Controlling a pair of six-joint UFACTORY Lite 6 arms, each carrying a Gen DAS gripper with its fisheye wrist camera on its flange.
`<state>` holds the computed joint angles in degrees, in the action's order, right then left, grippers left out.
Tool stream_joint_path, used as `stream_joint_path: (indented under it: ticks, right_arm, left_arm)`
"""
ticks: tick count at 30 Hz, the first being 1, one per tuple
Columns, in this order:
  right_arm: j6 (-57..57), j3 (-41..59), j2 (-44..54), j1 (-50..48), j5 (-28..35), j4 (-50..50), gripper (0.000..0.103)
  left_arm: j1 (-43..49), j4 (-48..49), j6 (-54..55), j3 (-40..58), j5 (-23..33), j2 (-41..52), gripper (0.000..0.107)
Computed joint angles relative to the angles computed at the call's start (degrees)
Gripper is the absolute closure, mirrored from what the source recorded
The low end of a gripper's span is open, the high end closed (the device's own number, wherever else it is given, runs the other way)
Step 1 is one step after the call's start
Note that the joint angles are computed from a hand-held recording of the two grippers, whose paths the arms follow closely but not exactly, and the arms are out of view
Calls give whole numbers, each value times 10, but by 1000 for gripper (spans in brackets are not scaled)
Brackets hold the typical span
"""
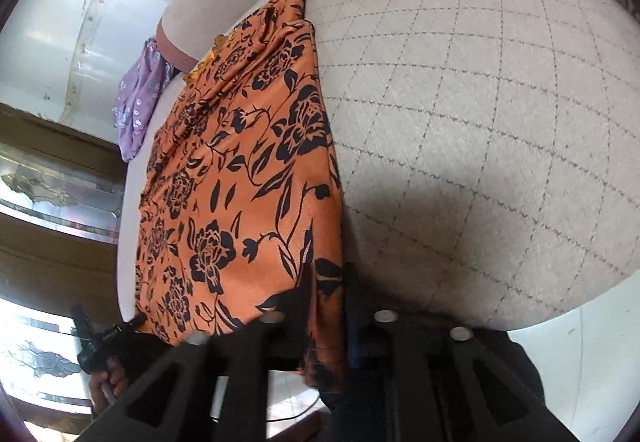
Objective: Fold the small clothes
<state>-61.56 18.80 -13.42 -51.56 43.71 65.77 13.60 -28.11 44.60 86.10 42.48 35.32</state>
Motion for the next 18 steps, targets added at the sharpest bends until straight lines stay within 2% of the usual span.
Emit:
stream_joint_path:
  ticks: [4, 5, 6, 8, 11, 13, 16, 18]
  right_arm:
    - [8, 7, 6, 21, -10, -11, 65]
    - [12, 8, 4, 33, -15, -17, 76]
    - [20, 11, 5, 44, -20, -24, 95]
    - [31, 15, 8, 51, -25, -31, 96]
    - [22, 20, -31, -11, 65, -16, 96]
    - [25, 36, -41, -35, 100, -17, 96]
    - [25, 57, 8, -15, 62, -26, 96]
    - [8, 60, 71, 1, 31, -14, 96]
  left_arm:
    - [-5, 1, -3, 8, 4, 8, 96]
    - [-4, -3, 5, 9, 8, 6, 99]
    - [1, -16, 17, 7, 10, -1, 100]
    - [-3, -36, 18, 20, 20, -5, 100]
    - [19, -88, 41, 35, 49, -27, 100]
    - [14, -75, 32, 49, 45, -13, 100]
    - [-12, 4, -30, 71, 35, 41, 100]
    - [-19, 17, -30, 59, 19, 44, 100]
